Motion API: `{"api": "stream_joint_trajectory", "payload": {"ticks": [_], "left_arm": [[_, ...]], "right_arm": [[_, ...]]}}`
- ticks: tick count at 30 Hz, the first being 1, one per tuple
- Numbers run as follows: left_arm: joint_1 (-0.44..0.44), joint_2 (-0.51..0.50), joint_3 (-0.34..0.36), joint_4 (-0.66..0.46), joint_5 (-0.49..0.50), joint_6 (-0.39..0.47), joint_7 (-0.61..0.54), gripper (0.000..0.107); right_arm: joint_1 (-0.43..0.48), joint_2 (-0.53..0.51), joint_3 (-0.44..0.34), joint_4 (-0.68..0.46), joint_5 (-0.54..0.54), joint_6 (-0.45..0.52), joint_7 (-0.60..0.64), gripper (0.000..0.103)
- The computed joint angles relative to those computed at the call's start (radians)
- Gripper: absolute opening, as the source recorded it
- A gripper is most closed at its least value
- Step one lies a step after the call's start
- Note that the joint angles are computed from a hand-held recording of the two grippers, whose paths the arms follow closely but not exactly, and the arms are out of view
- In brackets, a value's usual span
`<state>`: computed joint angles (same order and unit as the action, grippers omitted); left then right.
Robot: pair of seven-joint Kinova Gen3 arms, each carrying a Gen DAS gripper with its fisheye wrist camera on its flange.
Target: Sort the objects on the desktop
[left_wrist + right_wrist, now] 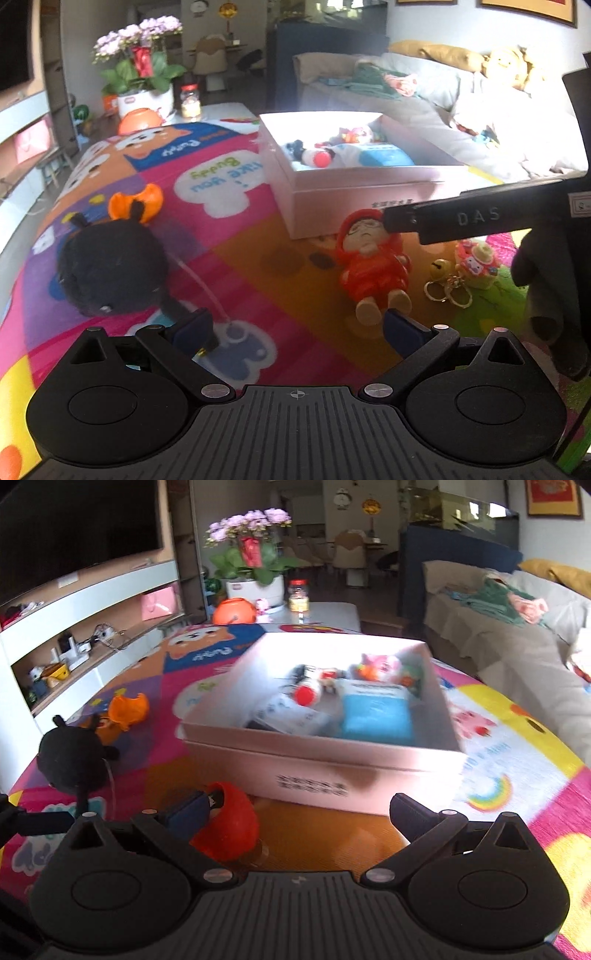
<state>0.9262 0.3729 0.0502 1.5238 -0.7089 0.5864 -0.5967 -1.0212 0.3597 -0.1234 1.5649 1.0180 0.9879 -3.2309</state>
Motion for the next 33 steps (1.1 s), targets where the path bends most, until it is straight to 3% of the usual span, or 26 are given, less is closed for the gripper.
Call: {"api": "stream_joint_trajectory", "payload": {"ticks": [3, 8, 13, 21, 26, 29, 31, 33], "left_arm": [[-0.019, 0.008, 0.019, -0.009, 0.019, -0.033, -0.047, 0.101], [-0.041, 0.041, 0.039, -0.039, 0.086, -0.085, -0.159, 0.101], [-0.062, 0.063, 0.054, -0.062, 0.189, -0.126, -0.288, 0.101], [-0.028, 0.125, 0.025, -0.144, 0.281, -0.127, -0.396, 0.101], [0.088, 0.174, -0.106, -0.209, 0.198, -0.049, -0.31, 0.101], [0.093, 0.164, -0.124, -0.198, 0.161, -0.033, -0.262, 0.099], [0.095, 0.151, -0.134, -0.183, 0.135, -0.015, -0.225, 0.085], [0.085, 0.142, -0.128, -0.178, 0.118, 0.012, -0.198, 0.079]], "right_arm": [[-0.005, -0.007, 0.0, 0.017, -0.012, 0.043, -0.019, 0.103], [0.014, -0.017, -0.009, 0.047, -0.029, 0.032, -0.042, 0.103], [-0.009, -0.072, -0.023, 0.121, 0.065, 0.056, -0.117, 0.103], [-0.018, -0.133, -0.112, 0.205, 0.09, 0.221, -0.147, 0.103], [0.01, -0.163, -0.146, 0.24, 0.048, 0.208, -0.18, 0.103], [0.028, -0.175, -0.161, 0.256, 0.04, 0.147, -0.154, 0.103], [0.039, -0.175, -0.166, 0.263, 0.043, 0.099, -0.117, 0.103], [0.046, -0.156, -0.163, 0.252, 0.044, 0.063, -0.079, 0.103]]}}
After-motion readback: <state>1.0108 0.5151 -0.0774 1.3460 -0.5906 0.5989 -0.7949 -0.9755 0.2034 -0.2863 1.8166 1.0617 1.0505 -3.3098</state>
